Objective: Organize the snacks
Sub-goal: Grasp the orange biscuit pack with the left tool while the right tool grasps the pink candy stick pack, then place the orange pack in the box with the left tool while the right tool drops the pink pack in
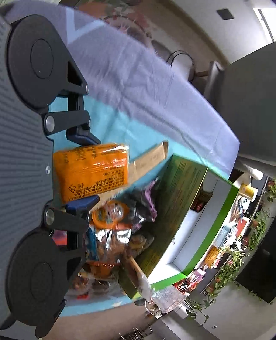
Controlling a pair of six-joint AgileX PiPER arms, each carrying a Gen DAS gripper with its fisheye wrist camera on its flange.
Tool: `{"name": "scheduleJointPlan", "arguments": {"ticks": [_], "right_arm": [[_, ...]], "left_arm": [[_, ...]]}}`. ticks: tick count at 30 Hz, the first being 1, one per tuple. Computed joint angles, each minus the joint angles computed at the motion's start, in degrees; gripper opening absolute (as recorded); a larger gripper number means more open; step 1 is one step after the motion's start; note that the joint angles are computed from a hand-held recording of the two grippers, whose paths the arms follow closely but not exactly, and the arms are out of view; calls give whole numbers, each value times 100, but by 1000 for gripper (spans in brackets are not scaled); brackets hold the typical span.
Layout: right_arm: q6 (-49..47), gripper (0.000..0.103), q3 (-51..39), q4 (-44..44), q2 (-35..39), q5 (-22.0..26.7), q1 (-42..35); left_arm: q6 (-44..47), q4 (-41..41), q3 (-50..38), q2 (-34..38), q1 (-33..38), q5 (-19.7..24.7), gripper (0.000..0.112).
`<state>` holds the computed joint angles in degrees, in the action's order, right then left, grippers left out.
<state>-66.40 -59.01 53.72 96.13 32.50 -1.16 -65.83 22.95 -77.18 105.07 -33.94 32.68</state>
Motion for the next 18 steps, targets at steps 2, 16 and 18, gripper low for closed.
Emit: {"name": "scheduleJointPlan", "arguments": {"ticks": [2,16,18], "right_arm": [[203,76,153,-299,-58,-231,99],[-39,58,1012,137,-514,-1767,746],[-237,55,1104,463,-619,-1837,677]], "left_arm": [[-1,-11,177,-100,45,-133,41],[-856,1231,667,-454,-167,-483,41],[-975,1387,732,-510,-197,-567,41]]}}
